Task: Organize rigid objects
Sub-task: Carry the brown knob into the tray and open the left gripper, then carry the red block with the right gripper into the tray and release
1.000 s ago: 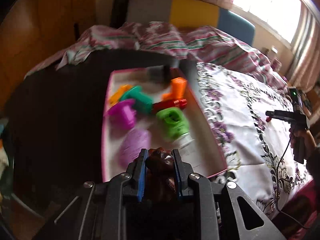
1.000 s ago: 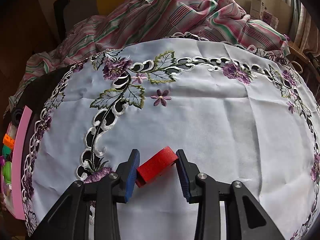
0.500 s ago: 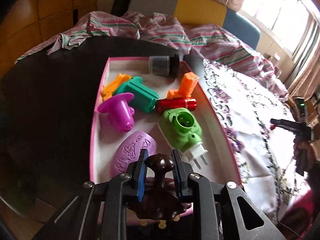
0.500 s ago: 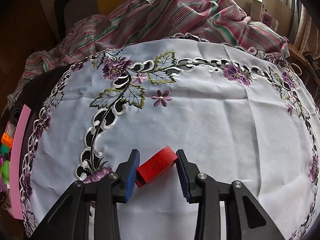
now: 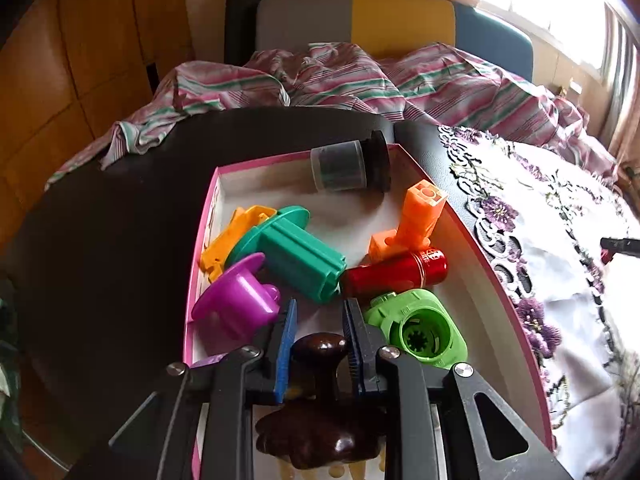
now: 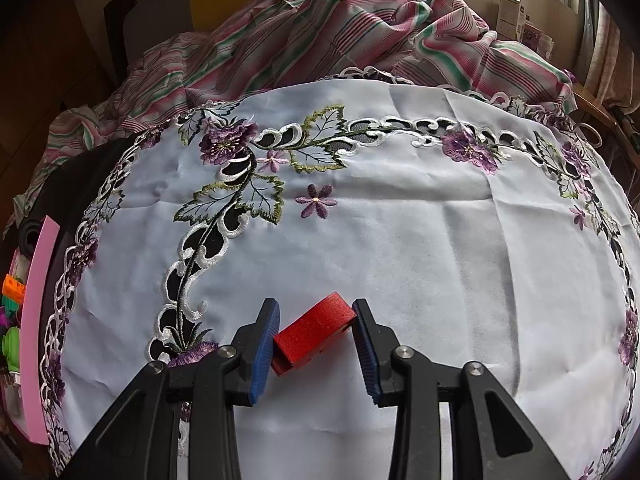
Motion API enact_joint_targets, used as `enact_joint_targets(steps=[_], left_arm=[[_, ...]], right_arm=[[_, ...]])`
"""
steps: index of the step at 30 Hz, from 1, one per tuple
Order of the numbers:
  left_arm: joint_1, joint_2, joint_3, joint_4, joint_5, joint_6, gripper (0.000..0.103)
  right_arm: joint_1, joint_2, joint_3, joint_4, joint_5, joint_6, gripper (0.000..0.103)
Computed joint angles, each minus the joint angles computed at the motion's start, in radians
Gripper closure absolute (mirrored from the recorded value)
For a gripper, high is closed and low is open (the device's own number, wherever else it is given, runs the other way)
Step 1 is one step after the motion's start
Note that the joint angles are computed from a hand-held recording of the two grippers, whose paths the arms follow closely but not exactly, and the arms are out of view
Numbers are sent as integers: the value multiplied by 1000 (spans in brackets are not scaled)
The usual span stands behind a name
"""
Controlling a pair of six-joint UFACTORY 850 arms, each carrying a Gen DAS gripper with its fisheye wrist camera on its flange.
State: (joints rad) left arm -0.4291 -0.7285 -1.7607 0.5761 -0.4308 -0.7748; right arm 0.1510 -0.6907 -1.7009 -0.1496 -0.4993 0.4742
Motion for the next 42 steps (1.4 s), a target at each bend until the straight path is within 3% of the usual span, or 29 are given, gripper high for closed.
enact_joint_targets(steps=[8,10,12,13,26,32,42], left_arm=[[-1,25,35,-12,-1,-29,78],[-4,38,55,7,0,-57,74],[-9,63,90,69,15,-123,59],[-13,73,105,115,15,-167,57],[-38,203,239,365,22,-410,49],[-33,241,273,370,40,-438,46],[-23,286,329,400,72,-504,39]], right_arm=[[1,0,0,-5,-1,4,66],[2,0,0,-13,-3,8,66],[2,-1,-2,-14,-4,7,66],[1,-1,-3,-14,-6,6,66],[27,-27,-60,-121,-96,42,66],[49,-6,-62,-170,-124,75,66],[131,38,-72,-66,-93,-39,66]])
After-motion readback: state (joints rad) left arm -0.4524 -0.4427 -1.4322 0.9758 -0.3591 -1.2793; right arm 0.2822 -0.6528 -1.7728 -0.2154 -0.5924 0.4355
